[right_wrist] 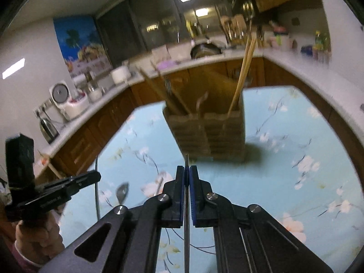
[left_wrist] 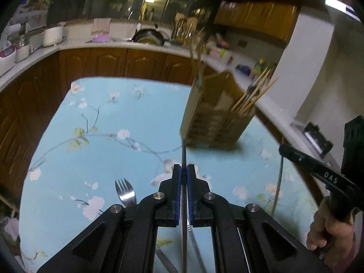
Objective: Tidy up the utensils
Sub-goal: 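Lift both held metal chopsticks and lower them into the wooden holder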
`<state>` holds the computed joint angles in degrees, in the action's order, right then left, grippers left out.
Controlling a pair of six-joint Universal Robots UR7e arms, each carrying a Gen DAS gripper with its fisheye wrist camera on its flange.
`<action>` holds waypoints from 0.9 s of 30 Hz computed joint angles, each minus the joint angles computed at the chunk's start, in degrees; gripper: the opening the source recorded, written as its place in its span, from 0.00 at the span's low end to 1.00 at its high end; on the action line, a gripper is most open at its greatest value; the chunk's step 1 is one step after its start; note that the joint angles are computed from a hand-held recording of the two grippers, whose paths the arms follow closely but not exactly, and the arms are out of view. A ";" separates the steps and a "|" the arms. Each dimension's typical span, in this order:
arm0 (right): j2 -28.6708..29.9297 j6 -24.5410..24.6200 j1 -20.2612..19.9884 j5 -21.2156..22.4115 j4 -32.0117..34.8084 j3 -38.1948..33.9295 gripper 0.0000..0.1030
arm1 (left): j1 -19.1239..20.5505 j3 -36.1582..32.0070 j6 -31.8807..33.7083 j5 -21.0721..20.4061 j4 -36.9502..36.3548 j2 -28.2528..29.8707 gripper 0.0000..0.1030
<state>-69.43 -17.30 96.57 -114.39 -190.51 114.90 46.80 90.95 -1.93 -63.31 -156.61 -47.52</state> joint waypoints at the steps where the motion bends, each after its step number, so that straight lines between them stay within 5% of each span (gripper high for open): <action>1: -0.49 -0.33 0.37 0.06 -0.76 0.12 0.04 | -0.20 0.59 0.16 -0.41 -0.85 -0.62 0.02; 11: -2.53 -1.78 1.92 0.50 -4.28 -0.25 0.04 | -1.95 5.31 1.96 -1.65 -6.42 -5.59 0.02; 27: -3.35 -1.92 1.80 0.42 -5.26 -0.05 0.04 | -1.82 3.46 3.34 -1.98 -9.23 -3.62 0.02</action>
